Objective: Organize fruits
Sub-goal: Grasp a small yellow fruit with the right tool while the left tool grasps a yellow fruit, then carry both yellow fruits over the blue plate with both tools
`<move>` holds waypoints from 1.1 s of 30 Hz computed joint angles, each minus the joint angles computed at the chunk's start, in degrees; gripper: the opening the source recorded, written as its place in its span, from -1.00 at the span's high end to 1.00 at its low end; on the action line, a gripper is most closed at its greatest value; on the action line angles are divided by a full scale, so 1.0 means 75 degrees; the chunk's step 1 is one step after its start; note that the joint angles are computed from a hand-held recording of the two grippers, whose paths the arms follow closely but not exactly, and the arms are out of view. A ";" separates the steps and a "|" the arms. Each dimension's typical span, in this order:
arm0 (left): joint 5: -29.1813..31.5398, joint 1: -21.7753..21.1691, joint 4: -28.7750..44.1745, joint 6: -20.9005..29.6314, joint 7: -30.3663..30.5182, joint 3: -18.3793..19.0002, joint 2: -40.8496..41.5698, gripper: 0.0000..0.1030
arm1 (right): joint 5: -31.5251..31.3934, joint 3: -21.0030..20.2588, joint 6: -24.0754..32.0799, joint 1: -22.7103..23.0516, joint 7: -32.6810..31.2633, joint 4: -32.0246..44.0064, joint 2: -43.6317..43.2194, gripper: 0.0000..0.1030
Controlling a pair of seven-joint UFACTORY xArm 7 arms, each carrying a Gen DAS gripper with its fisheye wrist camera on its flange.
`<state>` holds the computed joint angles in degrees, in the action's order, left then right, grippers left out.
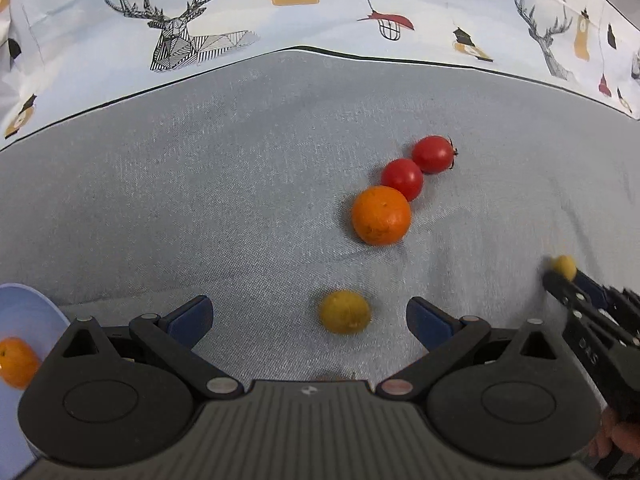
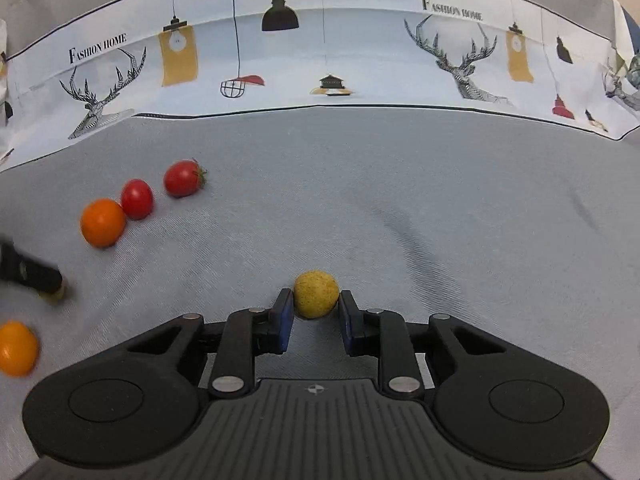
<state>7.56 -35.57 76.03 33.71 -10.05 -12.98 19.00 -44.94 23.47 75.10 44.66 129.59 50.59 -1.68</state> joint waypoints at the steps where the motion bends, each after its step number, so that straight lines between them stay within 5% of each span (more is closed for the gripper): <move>1: -0.0017 0.0007 -0.0030 -0.0050 -0.0014 0.0001 -0.0002 -1.00 | -0.0017 0.0018 0.0058 0.0015 0.0097 0.0050 0.0018 0.51; 3: -0.0009 0.0012 -0.0100 -0.0118 -0.0020 0.0002 -0.0021 -0.92 | -0.0221 0.0009 0.0034 0.0011 0.0229 0.0112 0.0047 0.51; 6: -0.0361 0.0178 -0.0107 -0.0012 0.0436 -0.0177 -0.0011 -0.38 | -0.0592 -0.0032 0.0196 0.0051 0.0087 0.0437 0.0323 0.51; 8: -0.0593 0.0254 -0.0117 0.0057 0.0705 -0.0248 0.0003 0.15 | -0.0798 -0.0091 0.0146 0.0096 0.0037 0.0549 0.0423 0.51; 10: -0.0710 0.0305 -0.0316 -0.0272 0.0941 -0.0280 -0.0077 0.41 | -0.0980 -0.0146 0.0081 0.0123 -0.0107 0.0607 0.0459 0.50; 17: -0.1118 0.0535 -0.1271 -0.0838 0.1684 -0.0365 -0.0915 0.41 | -0.0995 -0.0251 0.0163 0.0237 -0.0431 0.0947 0.0633 0.50; 21: -0.2076 0.0843 -0.2112 -0.0810 0.2525 -0.0465 -0.1925 0.41 | -0.0476 -0.0245 0.0068 0.0343 -0.0384 0.1354 0.0894 0.51; 27: -0.3855 0.0824 -0.3439 -0.0477 0.3954 0.0065 -0.4085 0.41 | -0.1088 -0.0206 0.2287 0.1501 -0.0511 0.3380 0.1856 0.51; 33: -0.4079 0.0932 -0.4628 0.0361 0.4468 0.0914 -0.6427 0.41 | -0.2090 -0.0533 0.3789 0.3096 -0.1508 0.6577 0.3551 0.51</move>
